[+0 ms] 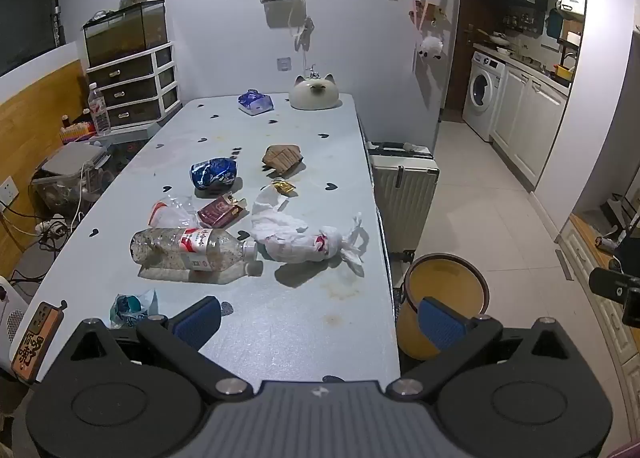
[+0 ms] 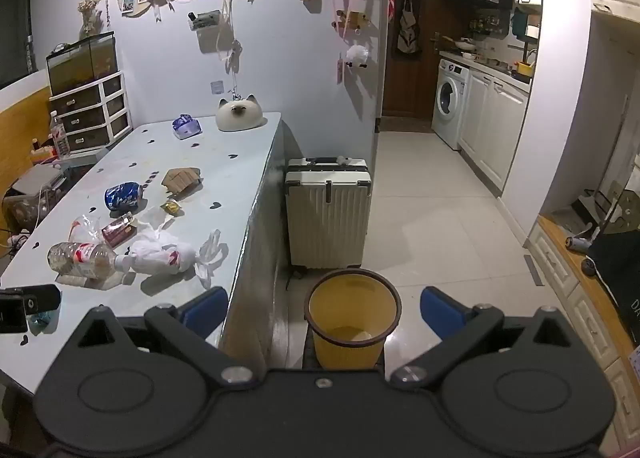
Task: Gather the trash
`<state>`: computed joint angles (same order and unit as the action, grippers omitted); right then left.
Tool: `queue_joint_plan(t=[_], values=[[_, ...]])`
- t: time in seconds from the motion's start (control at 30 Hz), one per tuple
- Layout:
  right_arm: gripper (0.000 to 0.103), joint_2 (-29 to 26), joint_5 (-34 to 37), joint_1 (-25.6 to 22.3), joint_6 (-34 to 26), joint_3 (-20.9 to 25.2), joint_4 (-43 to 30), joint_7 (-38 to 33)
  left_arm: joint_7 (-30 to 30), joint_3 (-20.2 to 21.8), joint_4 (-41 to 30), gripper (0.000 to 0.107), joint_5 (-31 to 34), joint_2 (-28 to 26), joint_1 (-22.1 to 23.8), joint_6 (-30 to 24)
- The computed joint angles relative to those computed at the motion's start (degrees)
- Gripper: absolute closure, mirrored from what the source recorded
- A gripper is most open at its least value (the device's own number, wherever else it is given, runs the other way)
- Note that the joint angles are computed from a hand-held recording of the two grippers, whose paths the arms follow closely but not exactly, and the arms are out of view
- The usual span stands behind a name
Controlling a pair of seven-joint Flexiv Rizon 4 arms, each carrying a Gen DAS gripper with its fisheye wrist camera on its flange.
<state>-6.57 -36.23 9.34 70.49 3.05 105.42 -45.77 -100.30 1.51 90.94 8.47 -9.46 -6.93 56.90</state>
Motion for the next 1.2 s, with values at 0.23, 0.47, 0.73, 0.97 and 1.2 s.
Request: queue_joint_plan(t=[0.23,0.47,0.73,0.97,1.2], values=[[0.0,-0.02,0.29,0.01,-0.16,0.07,-0.07,-0.12,0.03,-0.12,0.04,0.004,-0.48,0.02,0.11,-0.16],[0.0,0.02,0.99,-0.02,-0.34,0.16,-0.17,-0.71,0.09,-0.09,0.0,0.004,-0.48,0.02,0.13,-0.2],[0.0,0.05,1.18,-0.02,-0.39,0.18,-0.16,-0.84,0.09,-0.11,-0.02,0.004,-0.49,0.0,0.1,-0.27],[0.0,0.09,1.21,0.02,-0.42,0.21,-0.13,-0.82,0.1,-0.11,-0.02,0.004,-0.49,0.0,0.1,-0.27],[0.0,0.13,1.27,0.02,-0.49,0.24,-0.17,-0.89,0.07,-0.11,0.01,0.004,-0.53,0.01,0.1,-0.23]])
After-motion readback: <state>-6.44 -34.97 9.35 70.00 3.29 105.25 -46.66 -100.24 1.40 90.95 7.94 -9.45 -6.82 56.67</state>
